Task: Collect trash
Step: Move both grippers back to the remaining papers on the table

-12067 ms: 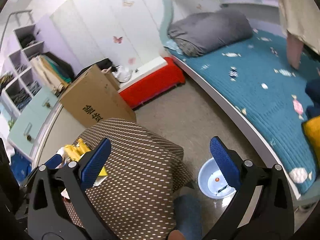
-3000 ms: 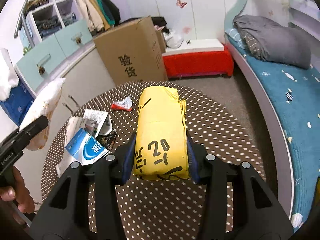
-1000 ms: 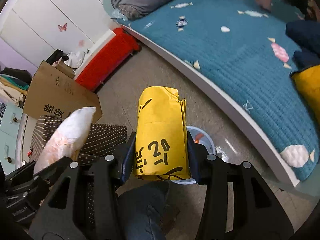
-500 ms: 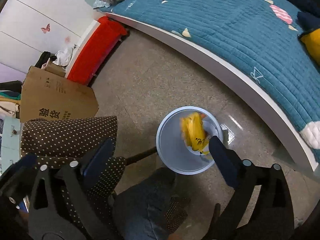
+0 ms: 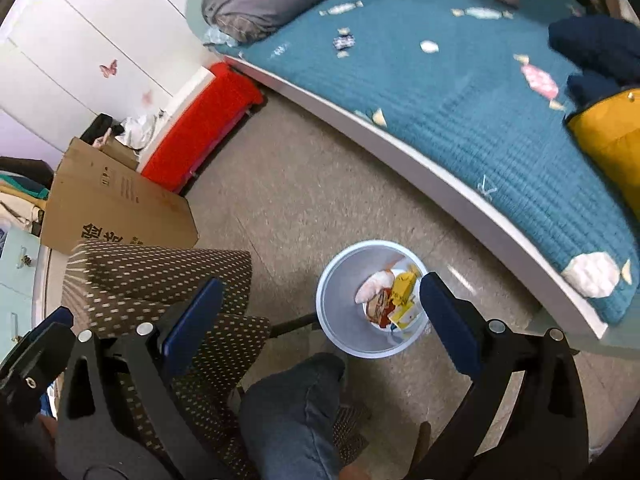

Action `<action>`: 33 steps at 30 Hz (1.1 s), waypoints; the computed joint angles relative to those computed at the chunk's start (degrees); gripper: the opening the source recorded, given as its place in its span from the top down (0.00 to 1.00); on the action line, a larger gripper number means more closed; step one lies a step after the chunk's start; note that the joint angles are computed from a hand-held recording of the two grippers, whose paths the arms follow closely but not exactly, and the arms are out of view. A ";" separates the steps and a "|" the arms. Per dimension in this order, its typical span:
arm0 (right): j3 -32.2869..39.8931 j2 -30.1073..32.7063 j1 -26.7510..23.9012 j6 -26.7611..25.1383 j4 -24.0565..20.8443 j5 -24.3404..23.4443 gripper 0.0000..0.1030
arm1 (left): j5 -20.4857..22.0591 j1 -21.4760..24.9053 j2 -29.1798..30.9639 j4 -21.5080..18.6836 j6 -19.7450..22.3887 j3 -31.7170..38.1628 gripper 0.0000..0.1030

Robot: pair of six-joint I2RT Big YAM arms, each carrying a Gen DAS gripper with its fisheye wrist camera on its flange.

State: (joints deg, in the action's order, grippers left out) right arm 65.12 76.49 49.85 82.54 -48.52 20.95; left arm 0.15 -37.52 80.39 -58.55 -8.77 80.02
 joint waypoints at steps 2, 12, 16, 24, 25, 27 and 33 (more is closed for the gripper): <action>2.40 0.18 1.09 -0.30 -2.02 2.00 0.06 | -0.23 0.19 -2.43 0.61 -0.08 -1.03 0.10; 13.69 3.22 6.01 -3.13 -9.43 8.54 0.06 | 1.94 4.46 -12.77 2.21 -1.03 -5.34 0.10; 18.57 5.36 7.47 -5.13 -11.28 10.15 0.06 | 1.92 6.85 -16.31 2.70 -0.45 -6.65 0.10; 31.77 12.60 10.61 -11.35 -14.31 12.18 0.06 | 4.11 15.85 -23.38 2.69 0.59 -9.84 0.09; 32.80 13.21 10.90 -11.75 -14.49 12.21 0.06 | 4.48 17.09 -24.04 2.53 0.72 -10.09 0.09; 37.21 15.97 11.77 -13.40 -15.39 12.20 0.06 | 5.26 20.34 -25.66 2.27 1.22 -10.88 0.09; 51.15 25.05 13.84 -18.58 -18.39 10.61 0.06 | 9.16 32.34 -30.43 1.83 3.86 -13.54 0.09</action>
